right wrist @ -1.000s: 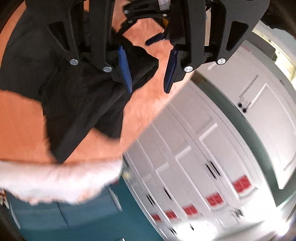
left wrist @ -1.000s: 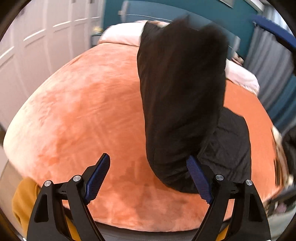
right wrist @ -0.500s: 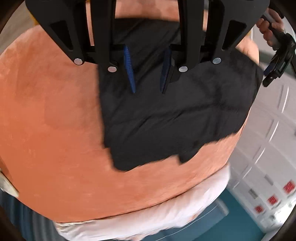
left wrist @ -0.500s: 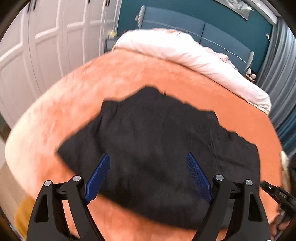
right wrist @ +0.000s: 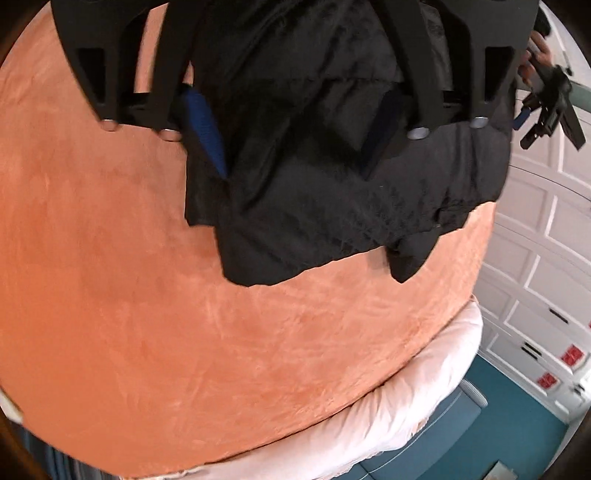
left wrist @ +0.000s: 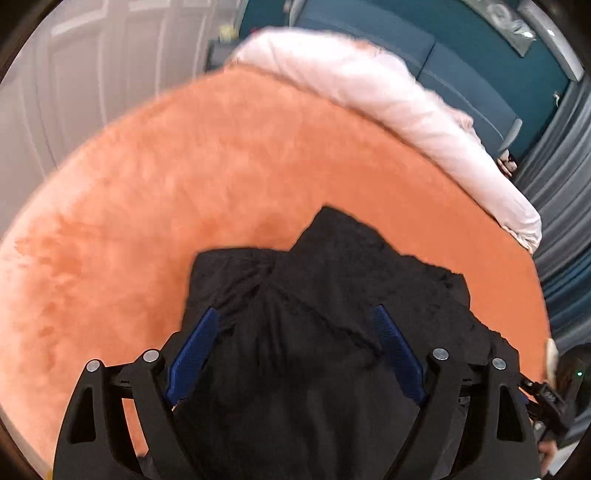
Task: Fold large clothes
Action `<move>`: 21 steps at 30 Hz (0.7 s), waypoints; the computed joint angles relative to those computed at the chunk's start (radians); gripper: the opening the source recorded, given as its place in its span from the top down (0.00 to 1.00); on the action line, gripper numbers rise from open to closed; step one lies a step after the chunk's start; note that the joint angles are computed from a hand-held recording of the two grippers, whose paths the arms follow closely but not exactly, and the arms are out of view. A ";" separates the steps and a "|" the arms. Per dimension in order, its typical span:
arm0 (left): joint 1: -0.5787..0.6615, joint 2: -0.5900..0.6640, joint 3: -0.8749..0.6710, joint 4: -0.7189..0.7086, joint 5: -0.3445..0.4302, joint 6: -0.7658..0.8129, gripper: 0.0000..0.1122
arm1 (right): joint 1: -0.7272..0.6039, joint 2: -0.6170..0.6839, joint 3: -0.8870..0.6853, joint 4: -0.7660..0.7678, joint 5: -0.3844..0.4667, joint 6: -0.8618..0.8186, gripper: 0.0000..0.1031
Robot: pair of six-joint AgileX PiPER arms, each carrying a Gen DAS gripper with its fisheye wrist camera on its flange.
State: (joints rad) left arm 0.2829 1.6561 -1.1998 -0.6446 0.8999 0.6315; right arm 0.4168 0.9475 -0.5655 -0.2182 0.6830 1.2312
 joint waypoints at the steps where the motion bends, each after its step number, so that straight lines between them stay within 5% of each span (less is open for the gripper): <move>1: 0.003 0.043 -0.028 -0.011 0.034 0.000 0.26 | 0.020 0.012 -0.014 -0.025 0.014 0.016 0.63; 4: 0.007 0.097 -0.031 -0.047 0.042 0.051 0.41 | 0.065 0.021 -0.056 -0.064 0.058 0.029 0.88; 6: 0.033 0.067 0.016 -0.107 0.042 0.146 0.85 | 0.121 0.019 -0.092 -0.118 0.114 0.060 0.94; 8: 0.108 0.034 0.038 -0.200 0.100 0.231 0.93 | 0.239 0.043 -0.167 -0.219 0.170 0.138 0.96; 13: 0.307 -0.077 0.057 -0.277 0.236 0.318 0.95 | 0.487 0.149 -0.363 -0.454 0.256 0.285 0.96; 15: 0.280 -0.095 0.076 -0.189 0.147 0.287 0.93 | 0.465 0.219 -0.386 -0.463 0.256 0.310 0.96; 17: 0.158 -0.065 0.108 -0.006 -0.030 0.183 0.88 | 0.340 0.333 -0.360 -0.344 0.225 0.238 0.93; 19: 0.096 -0.031 0.136 0.087 -0.119 0.102 0.77 | 0.235 0.416 -0.288 -0.221 0.133 0.146 0.80; 21: 0.080 -0.074 0.164 0.109 -0.160 0.066 0.74 | 0.252 0.370 -0.247 -0.230 0.120 0.201 0.79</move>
